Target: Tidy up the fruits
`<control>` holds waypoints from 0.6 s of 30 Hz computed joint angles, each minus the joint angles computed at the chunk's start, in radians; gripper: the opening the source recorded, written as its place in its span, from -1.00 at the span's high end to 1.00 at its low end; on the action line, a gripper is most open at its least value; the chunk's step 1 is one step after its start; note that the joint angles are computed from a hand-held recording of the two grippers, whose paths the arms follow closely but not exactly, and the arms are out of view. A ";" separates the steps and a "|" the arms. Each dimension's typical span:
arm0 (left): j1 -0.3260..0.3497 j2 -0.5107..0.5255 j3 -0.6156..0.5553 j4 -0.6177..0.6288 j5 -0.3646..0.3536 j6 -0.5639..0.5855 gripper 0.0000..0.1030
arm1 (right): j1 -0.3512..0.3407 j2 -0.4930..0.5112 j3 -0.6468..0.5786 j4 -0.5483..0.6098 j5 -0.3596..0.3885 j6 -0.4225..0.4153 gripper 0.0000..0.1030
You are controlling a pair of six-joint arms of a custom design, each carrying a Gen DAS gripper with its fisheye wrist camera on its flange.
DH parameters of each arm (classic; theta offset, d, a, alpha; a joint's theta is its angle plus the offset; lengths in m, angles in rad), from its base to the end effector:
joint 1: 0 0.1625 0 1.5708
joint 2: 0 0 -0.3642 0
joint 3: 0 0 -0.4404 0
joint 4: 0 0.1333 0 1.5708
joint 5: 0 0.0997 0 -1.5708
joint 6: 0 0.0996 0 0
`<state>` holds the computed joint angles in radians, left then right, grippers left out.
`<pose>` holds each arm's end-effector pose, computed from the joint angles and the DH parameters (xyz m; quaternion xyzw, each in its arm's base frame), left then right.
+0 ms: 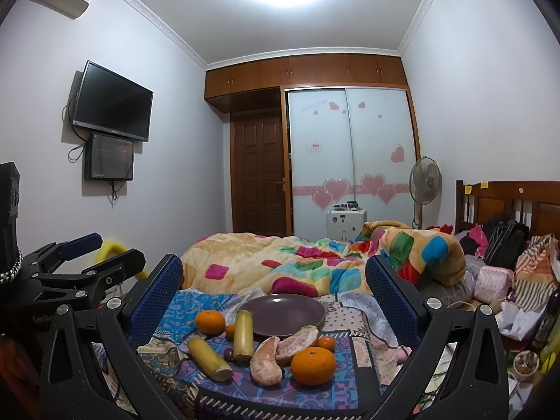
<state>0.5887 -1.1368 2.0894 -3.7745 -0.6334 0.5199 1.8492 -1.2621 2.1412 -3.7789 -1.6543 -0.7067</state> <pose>-0.2936 -0.4529 0.2102 0.3001 0.7092 -0.5924 0.2368 0.2608 -0.4577 0.2433 0.3493 -0.7052 0.5951 0.1630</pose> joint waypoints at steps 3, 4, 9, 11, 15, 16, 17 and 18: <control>-0.003 -0.001 0.001 -0.001 0.002 0.001 -1.00 | 0.000 0.000 -0.001 -0.001 0.000 -0.001 -1.00; -0.003 -0.001 0.001 -0.003 0.003 0.005 -1.00 | -0.001 0.000 -0.001 -0.002 0.000 -0.001 -1.00; -0.002 -0.001 0.001 -0.003 0.001 0.003 -1.00 | -0.002 0.001 0.000 -0.004 0.002 0.000 -1.00; -0.003 0.001 0.000 -0.006 0.003 0.007 -1.00 | -0.001 0.000 0.000 -0.003 0.001 -0.001 -1.00; -0.002 -0.001 0.001 -0.002 0.001 0.003 -1.00 | -0.002 0.003 0.000 -0.007 0.001 -0.002 -1.00; -0.003 -0.001 0.002 -0.003 0.002 0.004 -1.00 | -0.001 0.002 -0.001 -0.006 -0.001 -0.002 -1.00; -0.002 -0.001 0.002 -0.001 0.002 0.003 -1.00 | -0.001 0.003 -0.001 -0.006 -0.003 -0.002 -1.00; -0.002 -0.002 0.002 0.004 0.002 0.000 -1.00 | -0.001 0.005 -0.002 -0.007 -0.005 -0.002 -1.00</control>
